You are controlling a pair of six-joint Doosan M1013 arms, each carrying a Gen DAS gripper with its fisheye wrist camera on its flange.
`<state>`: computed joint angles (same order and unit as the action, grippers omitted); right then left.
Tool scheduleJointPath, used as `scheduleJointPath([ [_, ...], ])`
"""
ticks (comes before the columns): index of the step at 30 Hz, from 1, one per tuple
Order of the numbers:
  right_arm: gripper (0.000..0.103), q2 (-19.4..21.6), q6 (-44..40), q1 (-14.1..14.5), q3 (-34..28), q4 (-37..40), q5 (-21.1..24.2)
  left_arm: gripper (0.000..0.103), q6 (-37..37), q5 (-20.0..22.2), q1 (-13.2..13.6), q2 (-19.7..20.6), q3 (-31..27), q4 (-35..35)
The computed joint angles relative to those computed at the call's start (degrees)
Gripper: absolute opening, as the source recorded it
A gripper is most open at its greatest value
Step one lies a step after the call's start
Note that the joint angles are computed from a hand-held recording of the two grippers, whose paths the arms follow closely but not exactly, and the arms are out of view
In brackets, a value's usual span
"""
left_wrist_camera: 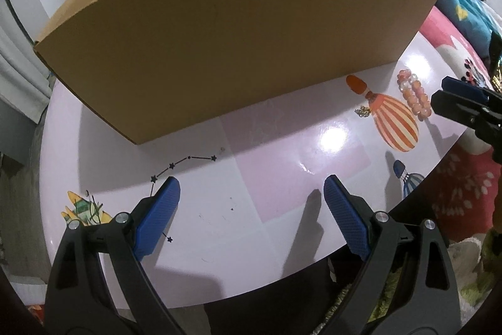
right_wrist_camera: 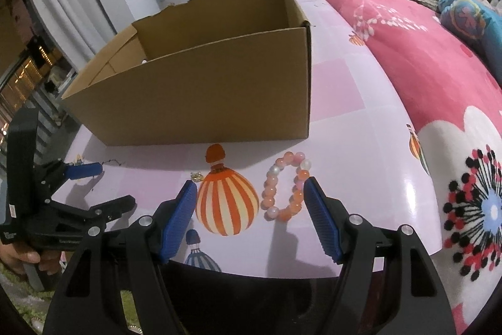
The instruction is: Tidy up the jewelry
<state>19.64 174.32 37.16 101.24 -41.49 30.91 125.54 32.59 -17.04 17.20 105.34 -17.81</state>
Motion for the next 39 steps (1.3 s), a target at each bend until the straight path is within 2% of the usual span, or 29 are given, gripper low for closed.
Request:
scheduleJointPath([
  [14,0.069,0.0,0.3,-0.4,0.3,0.4,0.0,0.089,-4.7,0.0,-1.2,0.6,-0.5,5.0],
  [25,0.068,-1.0,5.5,-1.2,2.0,-2.6,-0.2,0.089,-5.8,-1.5,-2.5,-0.2,0.1,6.5],
  [26,0.066,-1.0,5.7,-1.2,2.1,-2.7,-0.1,0.089,-4.5,-2.0,-2.4,-0.4,0.2,5.1],
  [29,0.063,-1.2,7.1,-1.5,2.5,-2.9,0.2,0.089,6.7,-3.4,-1.5,-1.2,1.2,-6.6],
  [33,0.060,-1.3,8.5,-1.8,2.9,-3.2,0.3,0.089,26.6,-2.6,-0.7,-1.8,2.4,-25.1],
  [35,0.058,-1.2,8.8,-2.0,3.0,-3.1,0.3,0.076,33.3,-1.3,-0.8,-1.9,2.6,-30.7],
  [39,0.057,-1.1,9.6,-2.3,3.2,-3.2,-0.3,0.057,38.9,1.1,-1.4,-1.0,1.8,-34.0],
])
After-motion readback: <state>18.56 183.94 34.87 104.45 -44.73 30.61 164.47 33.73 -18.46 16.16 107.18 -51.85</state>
